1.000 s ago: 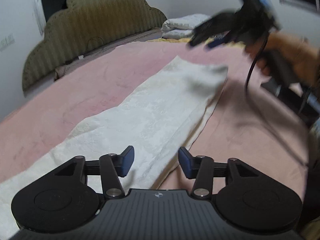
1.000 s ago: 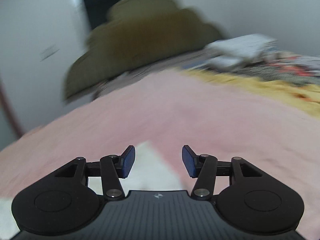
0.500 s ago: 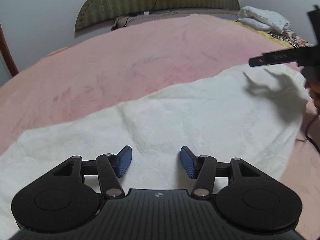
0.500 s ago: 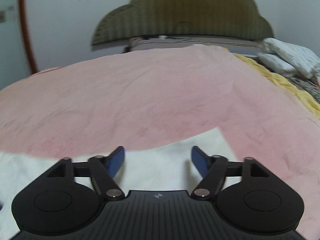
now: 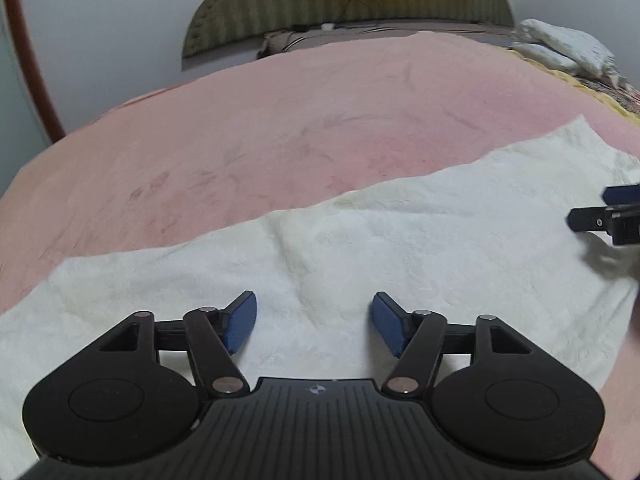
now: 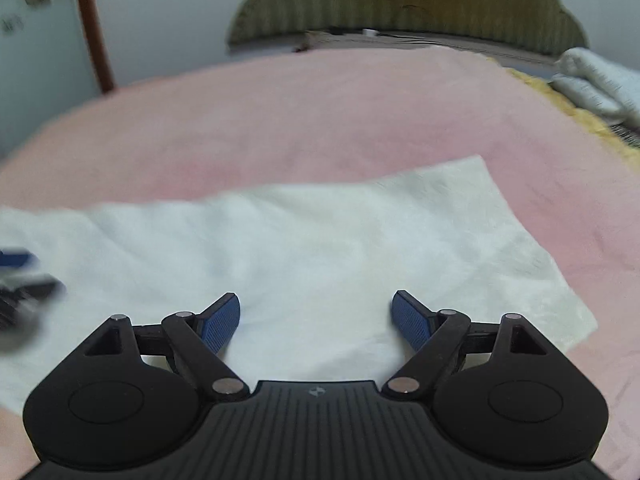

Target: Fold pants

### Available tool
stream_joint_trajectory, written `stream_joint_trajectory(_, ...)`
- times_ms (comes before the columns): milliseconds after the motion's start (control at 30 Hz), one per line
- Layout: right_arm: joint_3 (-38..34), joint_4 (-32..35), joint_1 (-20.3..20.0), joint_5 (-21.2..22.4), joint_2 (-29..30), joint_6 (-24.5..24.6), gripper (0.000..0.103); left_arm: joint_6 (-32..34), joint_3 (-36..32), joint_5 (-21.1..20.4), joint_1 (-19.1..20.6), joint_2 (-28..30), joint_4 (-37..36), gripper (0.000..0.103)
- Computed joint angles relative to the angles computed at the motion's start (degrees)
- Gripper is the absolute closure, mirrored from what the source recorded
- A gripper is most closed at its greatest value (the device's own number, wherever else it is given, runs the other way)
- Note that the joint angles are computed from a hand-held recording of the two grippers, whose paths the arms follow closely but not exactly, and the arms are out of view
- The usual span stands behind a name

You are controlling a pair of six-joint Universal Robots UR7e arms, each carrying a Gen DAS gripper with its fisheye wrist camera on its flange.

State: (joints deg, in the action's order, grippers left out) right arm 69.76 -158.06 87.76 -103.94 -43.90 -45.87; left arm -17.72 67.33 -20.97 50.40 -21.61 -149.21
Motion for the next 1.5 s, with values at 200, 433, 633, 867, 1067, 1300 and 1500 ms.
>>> stream_joint_trajectory(200,9.1,-8.2,-1.7,6.4,-7.3,11.9,0.019,10.6,3.8,-1.5,-2.5,0.0,-13.8,0.026)
stream_joint_trajectory(433,14.0,-8.2,-2.9,0.8,-11.4,15.5,0.019,24.5,1.2,0.1,-3.3,4.9,-20.1,0.026)
stream_joint_trajectory(633,10.4,-1.3,-6.6,10.5,-11.7,32.0,0.018,25.2,1.5,-0.6,-3.7,4.4,-23.6,0.024)
stream_joint_trajectory(867,7.7,-8.3,-7.7,14.8,-7.7,36.6,0.022,16.3,2.7,-1.0,-3.0,2.3,-16.8,0.024)
stream_joint_trajectory(1067,4.2,-11.3,-8.0,14.4,-4.2,41.2,0.077,8.1,3.8,-5.7,-1.9,-0.4,-13.4,0.024)
stream_joint_trajectory(1300,8.9,-19.6,-4.3,16.5,-5.5,20.2,0.088,-12.7,7.9,-24.7,2.7,-6.1,-21.7,0.023)
stream_joint_trajectory(1500,15.5,-12.8,1.0,15.9,-7.3,-11.2,0.088,-26.9,10.4,-44.0,8.3,-7.9,-30.4,0.016)
